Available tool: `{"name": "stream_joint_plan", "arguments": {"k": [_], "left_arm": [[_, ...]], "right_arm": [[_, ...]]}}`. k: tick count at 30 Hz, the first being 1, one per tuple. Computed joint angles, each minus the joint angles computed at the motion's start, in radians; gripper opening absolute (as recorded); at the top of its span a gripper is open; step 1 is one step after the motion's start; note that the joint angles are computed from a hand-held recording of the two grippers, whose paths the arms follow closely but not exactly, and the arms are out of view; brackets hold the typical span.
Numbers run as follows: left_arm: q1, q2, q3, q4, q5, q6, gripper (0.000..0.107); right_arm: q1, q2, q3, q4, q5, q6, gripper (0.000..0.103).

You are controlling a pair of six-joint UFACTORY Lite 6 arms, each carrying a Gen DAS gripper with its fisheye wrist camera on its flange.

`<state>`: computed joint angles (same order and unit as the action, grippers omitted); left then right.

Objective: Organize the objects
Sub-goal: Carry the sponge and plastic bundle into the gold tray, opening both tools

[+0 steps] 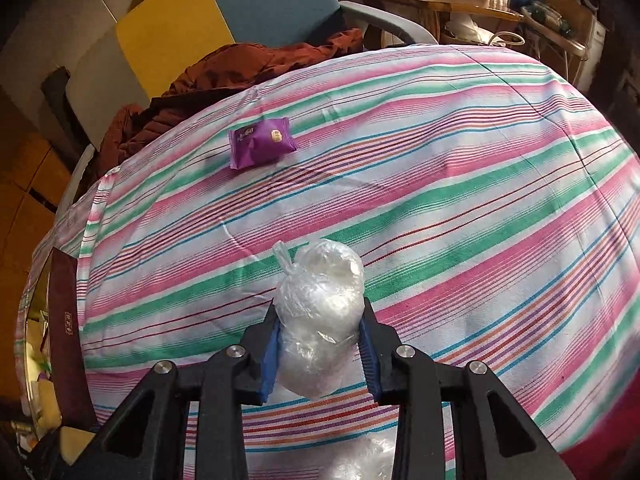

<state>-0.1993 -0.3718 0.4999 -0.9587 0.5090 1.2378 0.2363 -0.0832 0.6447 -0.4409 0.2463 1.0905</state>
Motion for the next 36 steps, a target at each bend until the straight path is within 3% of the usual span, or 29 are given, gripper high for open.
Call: {"name": "stream_joint_plan", "arguments": {"k": [6, 12, 19, 25, 36], "left_arm": [[0.232, -0.118, 0.052, 0.017, 0.199, 0.015, 0.056], [0.546, -0.043, 0.157, -0.02, 0.342, 0.111, 0.056], [0.814, 0.116, 0.299, -0.069, 0.305, 0.203, 0.057], [0.924, 0.206, 0.374, -0.117, 0.236, 0.256, 0.057], [1.059, 0.266, 0.403, -0.145, 0.277, 0.345, 0.057]], "right_arm": [[0.067, -0.04, 0.003, -0.206, 0.033, 0.179, 0.035], [0.165, -0.015, 0.039, -0.357, 0.072, 0.293, 0.035], [0.215, -0.036, 0.05, -0.362, 0.095, 0.3, 0.035], [0.381, -0.021, 0.151, -0.381, 0.16, 0.368, 0.036], [0.655, 0.353, 0.597, -0.489, 0.111, 0.561, 0.037]]}}
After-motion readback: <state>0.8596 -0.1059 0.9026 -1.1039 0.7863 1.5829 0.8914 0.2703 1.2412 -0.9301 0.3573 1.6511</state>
